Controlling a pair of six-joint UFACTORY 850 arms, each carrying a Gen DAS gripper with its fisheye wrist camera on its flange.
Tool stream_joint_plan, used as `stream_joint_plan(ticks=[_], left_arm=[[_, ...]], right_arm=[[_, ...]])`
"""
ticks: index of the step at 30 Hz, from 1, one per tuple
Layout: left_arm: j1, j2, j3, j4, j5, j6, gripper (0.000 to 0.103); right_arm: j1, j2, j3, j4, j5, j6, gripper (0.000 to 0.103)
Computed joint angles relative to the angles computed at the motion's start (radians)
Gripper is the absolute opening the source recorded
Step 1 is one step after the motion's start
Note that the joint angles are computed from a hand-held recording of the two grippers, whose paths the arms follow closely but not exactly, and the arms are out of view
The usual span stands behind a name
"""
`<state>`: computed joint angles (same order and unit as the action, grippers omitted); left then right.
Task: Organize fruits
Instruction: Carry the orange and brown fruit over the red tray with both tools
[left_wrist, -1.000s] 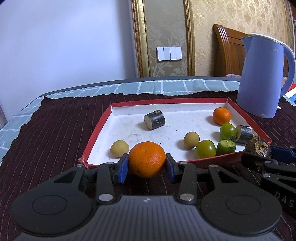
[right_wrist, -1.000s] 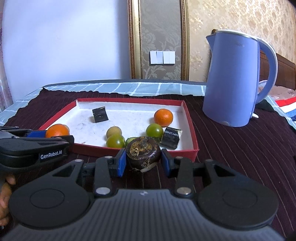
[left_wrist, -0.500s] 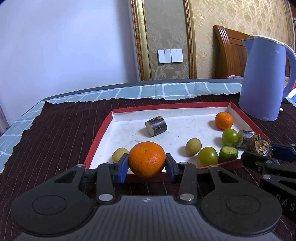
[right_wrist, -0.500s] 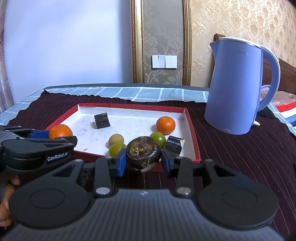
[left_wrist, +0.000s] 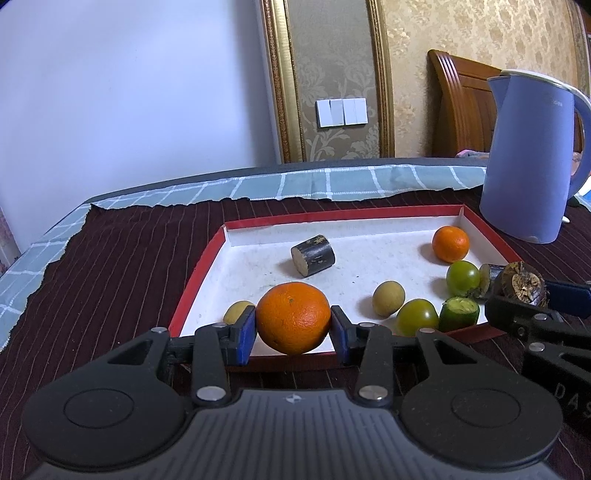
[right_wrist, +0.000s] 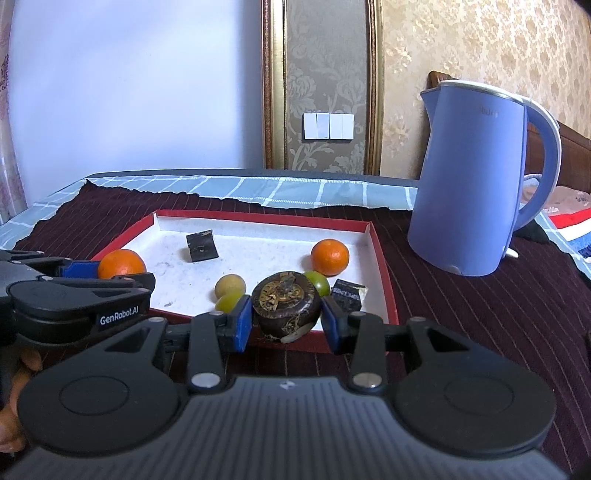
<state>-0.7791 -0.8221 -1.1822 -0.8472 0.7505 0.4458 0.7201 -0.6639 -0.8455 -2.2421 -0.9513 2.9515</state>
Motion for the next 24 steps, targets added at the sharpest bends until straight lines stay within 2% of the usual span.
stream_joint_plan(ticks=[24], left_arm=[[0.025, -0.045, -0.101, -0.075, -0.045, 0.106, 0.041]], right_arm=[[-0.045, -0.002, -0.056, 0.001, 0.047, -0.079, 0.037]])
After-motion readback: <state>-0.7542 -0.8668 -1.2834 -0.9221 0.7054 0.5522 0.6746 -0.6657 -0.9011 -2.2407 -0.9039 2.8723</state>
